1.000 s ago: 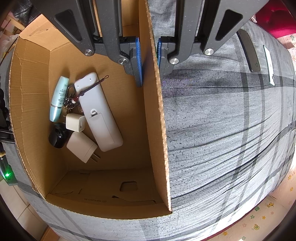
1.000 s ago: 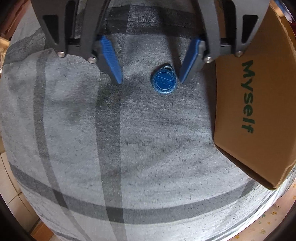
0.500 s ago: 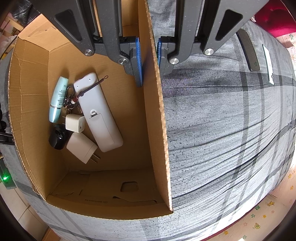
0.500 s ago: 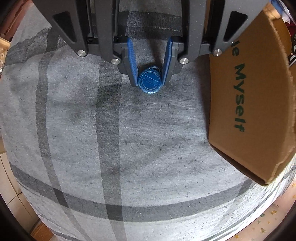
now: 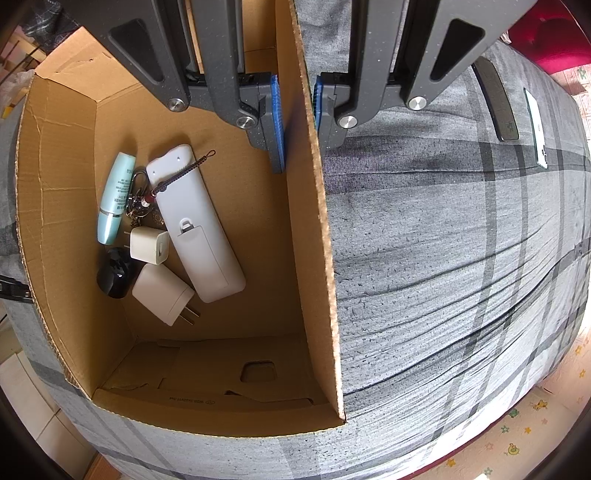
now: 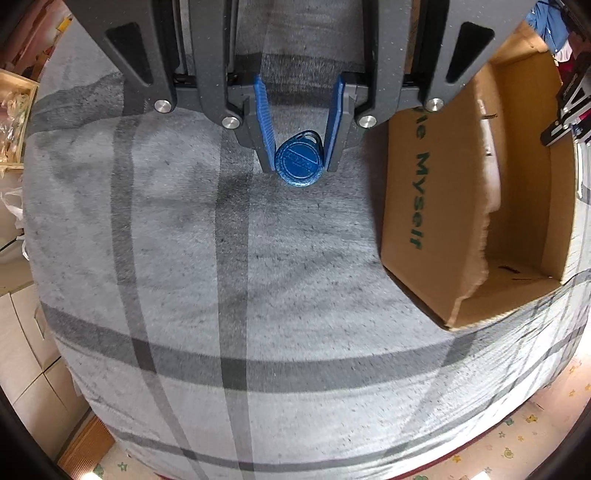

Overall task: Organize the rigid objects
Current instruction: 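Lift the tag and carry it over the box with the right gripper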

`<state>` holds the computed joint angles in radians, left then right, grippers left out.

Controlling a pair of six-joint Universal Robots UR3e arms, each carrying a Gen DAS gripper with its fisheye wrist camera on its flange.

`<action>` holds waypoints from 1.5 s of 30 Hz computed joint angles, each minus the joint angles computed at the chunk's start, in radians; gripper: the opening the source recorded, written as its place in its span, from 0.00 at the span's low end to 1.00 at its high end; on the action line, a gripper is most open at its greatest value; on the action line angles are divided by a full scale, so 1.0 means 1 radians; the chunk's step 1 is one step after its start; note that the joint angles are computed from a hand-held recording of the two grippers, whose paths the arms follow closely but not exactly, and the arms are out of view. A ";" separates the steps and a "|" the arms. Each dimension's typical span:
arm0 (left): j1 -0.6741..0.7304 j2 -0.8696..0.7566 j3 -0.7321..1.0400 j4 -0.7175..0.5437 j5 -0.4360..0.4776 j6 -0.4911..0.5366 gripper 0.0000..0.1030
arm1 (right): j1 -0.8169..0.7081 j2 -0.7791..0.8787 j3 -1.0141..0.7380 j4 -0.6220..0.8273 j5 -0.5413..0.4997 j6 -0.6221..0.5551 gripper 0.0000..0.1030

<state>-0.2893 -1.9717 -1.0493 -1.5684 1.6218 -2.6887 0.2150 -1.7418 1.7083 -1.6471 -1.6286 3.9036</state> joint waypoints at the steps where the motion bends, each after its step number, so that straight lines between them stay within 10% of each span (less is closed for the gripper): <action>1: 0.000 0.000 0.001 0.000 0.000 0.001 0.13 | 0.013 -0.001 -0.010 0.008 -0.006 0.009 0.27; 45: 0.021 0.040 -0.040 0.022 -0.027 0.005 0.13 | 0.285 0.492 -0.789 0.151 -0.009 -0.018 0.27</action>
